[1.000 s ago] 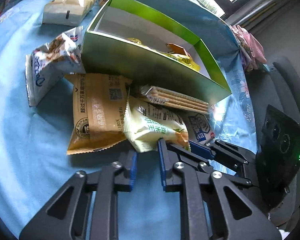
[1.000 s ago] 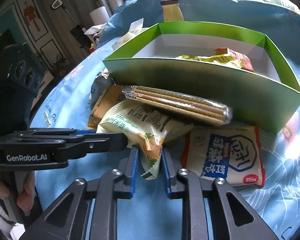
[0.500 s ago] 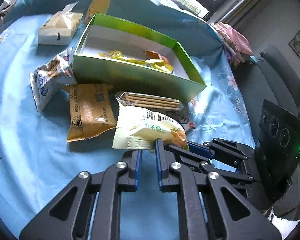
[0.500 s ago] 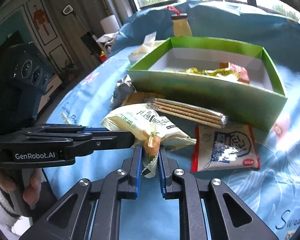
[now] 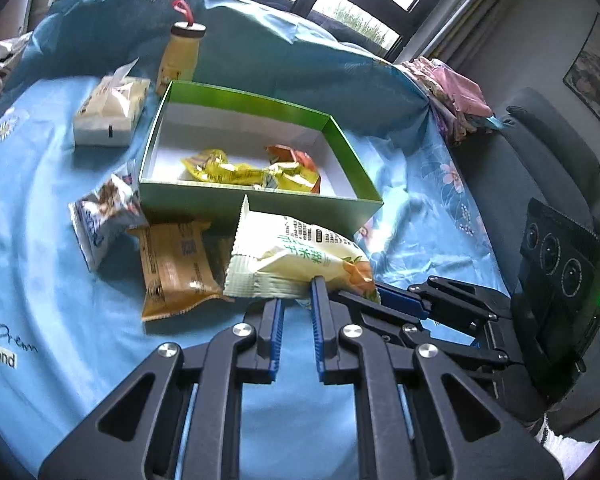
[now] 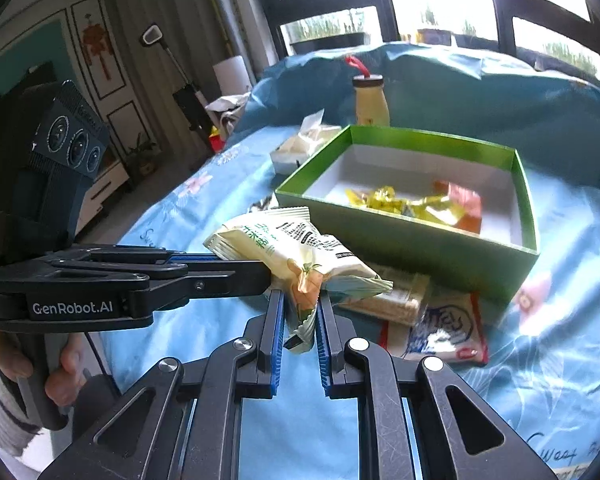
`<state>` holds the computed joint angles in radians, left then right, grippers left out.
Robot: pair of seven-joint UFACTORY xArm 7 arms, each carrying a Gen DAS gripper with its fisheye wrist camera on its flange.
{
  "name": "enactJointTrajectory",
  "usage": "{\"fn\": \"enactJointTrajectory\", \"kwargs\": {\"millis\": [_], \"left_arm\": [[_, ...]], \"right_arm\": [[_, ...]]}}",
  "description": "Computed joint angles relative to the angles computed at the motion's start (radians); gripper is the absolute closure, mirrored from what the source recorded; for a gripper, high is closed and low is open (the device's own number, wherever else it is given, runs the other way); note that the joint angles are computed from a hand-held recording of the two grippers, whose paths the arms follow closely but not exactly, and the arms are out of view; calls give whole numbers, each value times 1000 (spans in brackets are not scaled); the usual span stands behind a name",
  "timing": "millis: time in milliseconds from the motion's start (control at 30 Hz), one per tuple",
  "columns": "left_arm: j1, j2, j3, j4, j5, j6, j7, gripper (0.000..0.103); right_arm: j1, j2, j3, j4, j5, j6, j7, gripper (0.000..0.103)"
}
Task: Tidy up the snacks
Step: 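Carry the white-green snack bag into the green box and open the right gripper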
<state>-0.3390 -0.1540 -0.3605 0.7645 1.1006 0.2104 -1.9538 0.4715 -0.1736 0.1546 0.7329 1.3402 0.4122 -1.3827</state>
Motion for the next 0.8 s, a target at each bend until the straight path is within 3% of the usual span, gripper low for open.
{"fn": "enactJointTrajectory", "kwargs": {"millis": [400,800], "left_arm": [[-12,42,32,64,-21,18,76,90],[-22,115,112,146,-80,-19,220,90]], "right_arm": [[-21,24,-6,48,9,3,-13,86],[-56,110,1,154,-21,0,8,86]]}}
